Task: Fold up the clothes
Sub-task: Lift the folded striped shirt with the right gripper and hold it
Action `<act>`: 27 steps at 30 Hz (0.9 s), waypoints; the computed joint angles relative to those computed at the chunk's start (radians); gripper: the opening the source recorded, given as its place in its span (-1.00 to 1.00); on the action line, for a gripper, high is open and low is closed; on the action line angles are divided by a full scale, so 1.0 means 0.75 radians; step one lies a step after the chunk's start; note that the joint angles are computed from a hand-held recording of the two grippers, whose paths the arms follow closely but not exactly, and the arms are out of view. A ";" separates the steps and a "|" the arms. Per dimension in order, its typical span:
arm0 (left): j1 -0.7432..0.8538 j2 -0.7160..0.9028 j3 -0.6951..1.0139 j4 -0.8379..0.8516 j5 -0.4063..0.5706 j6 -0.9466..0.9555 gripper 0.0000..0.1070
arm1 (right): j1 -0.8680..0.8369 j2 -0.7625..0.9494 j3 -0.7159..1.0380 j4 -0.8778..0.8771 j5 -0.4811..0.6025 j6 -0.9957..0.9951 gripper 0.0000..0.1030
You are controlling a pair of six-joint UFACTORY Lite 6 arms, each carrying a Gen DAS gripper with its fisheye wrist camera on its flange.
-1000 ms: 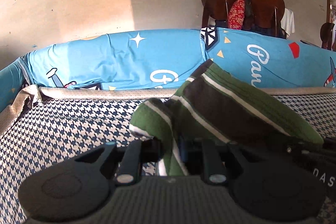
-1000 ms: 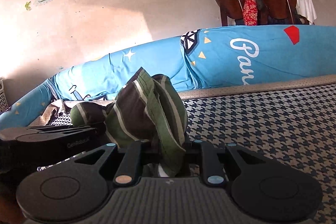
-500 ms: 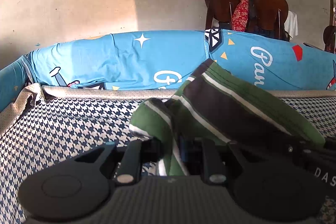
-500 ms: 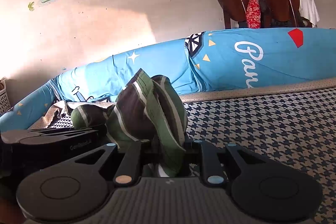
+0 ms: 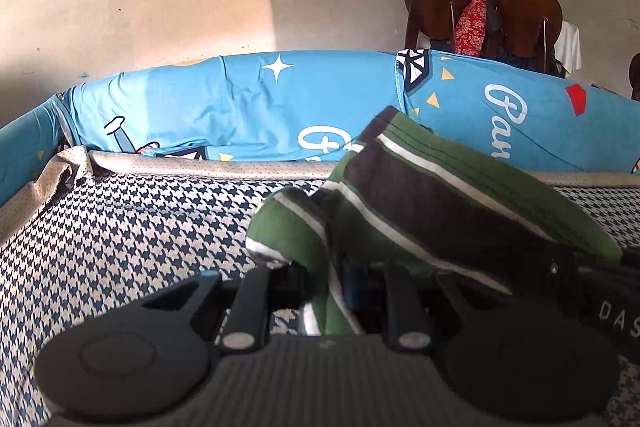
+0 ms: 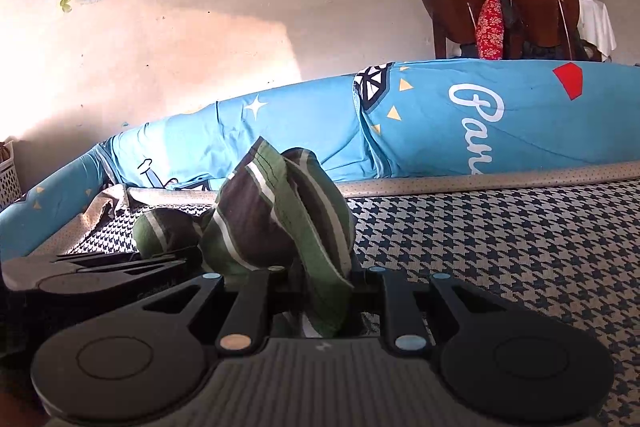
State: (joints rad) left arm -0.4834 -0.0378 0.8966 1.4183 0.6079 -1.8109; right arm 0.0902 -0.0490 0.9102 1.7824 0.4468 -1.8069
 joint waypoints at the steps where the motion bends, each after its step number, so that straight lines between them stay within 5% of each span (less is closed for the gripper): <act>1: -0.003 0.004 0.002 -0.008 0.006 0.000 -0.70 | -0.002 0.007 0.006 -0.007 0.003 0.001 -0.65; 27: -0.021 0.150 0.098 -0.179 0.090 -0.030 -0.69 | -0.016 0.302 0.299 -0.270 0.089 0.119 -0.65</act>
State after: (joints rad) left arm -0.4996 0.0745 0.9703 1.2839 0.6753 -1.8337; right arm 0.0780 0.1776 1.1347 1.5797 0.5135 -1.7177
